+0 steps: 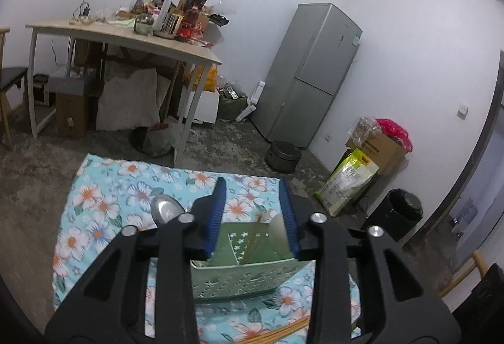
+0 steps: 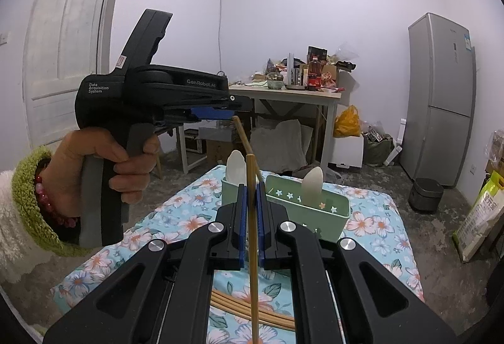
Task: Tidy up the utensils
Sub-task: 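Lower the chopsticks into the green basket and open the left tool while the right tool carries its chopstick, then lower the held chopstick into the green basket and open the right tool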
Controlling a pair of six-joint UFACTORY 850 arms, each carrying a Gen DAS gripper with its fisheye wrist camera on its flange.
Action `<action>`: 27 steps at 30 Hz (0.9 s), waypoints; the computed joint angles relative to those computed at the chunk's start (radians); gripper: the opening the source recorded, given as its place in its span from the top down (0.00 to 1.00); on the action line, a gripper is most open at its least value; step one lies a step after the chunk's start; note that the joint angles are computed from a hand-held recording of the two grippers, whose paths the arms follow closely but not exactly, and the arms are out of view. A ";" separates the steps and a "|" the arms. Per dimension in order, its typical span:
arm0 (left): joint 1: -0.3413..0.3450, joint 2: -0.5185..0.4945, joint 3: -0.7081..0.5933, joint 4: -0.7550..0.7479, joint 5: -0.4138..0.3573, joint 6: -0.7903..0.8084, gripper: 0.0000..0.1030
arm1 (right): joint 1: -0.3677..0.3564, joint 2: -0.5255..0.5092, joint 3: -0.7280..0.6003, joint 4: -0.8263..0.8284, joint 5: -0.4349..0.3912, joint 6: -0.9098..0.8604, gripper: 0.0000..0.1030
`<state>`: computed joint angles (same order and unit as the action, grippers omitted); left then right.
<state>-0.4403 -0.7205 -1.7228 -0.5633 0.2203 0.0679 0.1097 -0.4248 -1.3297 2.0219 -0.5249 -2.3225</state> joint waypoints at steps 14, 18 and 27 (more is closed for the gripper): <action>-0.014 0.136 0.216 0.102 0.156 -0.138 0.45 | 0.009 0.010 0.003 0.011 0.011 -0.018 0.94; -0.016 0.184 0.302 0.072 0.200 -0.120 0.40 | 0.007 0.006 -0.006 -0.012 0.005 0.011 0.94; -0.013 0.262 0.477 0.082 0.258 -0.217 0.30 | -0.018 -0.039 -0.105 -0.157 -0.058 0.218 0.94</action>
